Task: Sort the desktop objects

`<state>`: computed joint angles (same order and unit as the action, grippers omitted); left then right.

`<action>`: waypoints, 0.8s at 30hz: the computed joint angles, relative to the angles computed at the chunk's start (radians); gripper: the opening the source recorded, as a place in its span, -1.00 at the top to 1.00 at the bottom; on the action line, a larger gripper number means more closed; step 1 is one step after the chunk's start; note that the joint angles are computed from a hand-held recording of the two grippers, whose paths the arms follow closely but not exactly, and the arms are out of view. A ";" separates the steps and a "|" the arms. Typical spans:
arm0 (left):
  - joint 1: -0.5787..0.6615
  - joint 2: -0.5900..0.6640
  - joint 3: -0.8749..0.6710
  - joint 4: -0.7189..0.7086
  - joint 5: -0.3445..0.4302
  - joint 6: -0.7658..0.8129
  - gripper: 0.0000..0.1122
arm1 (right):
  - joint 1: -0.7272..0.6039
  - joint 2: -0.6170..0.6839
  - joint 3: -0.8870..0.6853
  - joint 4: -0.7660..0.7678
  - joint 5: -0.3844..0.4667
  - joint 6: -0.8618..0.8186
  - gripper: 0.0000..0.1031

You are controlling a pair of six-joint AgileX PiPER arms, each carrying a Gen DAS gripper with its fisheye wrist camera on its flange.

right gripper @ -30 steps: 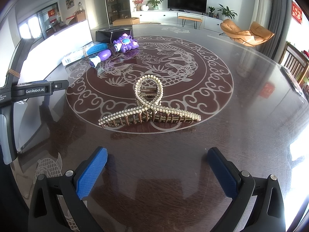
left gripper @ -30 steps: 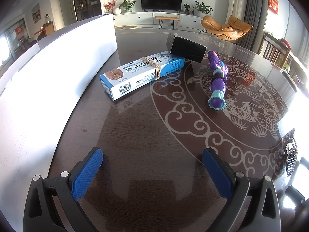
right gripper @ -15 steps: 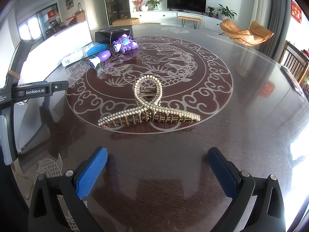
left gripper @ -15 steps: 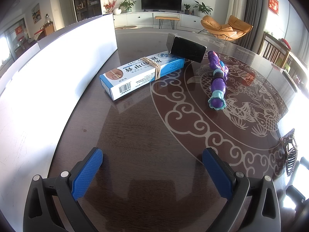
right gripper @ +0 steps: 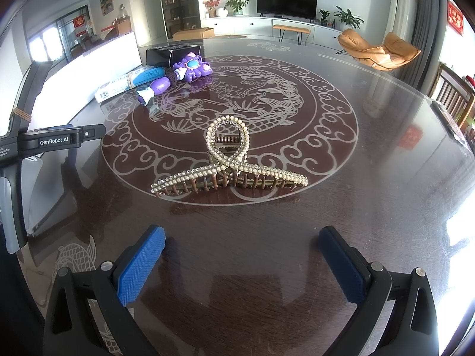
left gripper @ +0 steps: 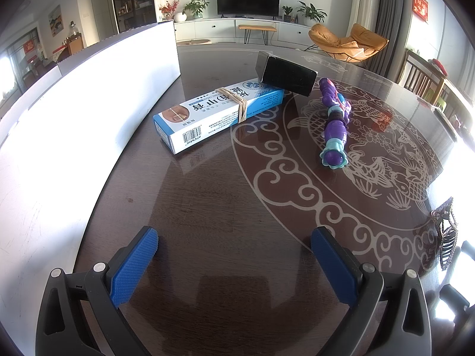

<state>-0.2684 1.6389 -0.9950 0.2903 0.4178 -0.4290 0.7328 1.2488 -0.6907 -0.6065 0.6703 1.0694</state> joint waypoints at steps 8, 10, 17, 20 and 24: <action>0.000 0.000 0.000 -0.001 -0.001 0.001 -0.84 | -0.003 -0.003 0.000 0.003 -0.001 -0.002 -1.00; 0.000 0.000 0.000 -0.001 -0.001 0.001 -0.84 | -0.001 0.000 -0.003 0.001 0.000 0.004 -1.00; 0.000 0.000 0.000 -0.001 0.000 0.001 -0.84 | 0.000 0.001 -0.004 0.000 0.000 0.007 -1.00; 0.000 0.000 0.000 -0.001 0.000 0.001 -0.84 | -0.001 0.000 -0.002 0.001 -0.001 0.006 -1.00; 0.000 0.000 0.000 -0.001 0.000 0.001 -0.84 | 0.001 0.003 -0.005 -0.003 -0.002 0.014 -1.00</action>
<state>-0.2683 1.6392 -0.9950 0.2889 0.4173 -0.4276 0.7338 1.2522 -0.6953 -0.6091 0.6687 1.0832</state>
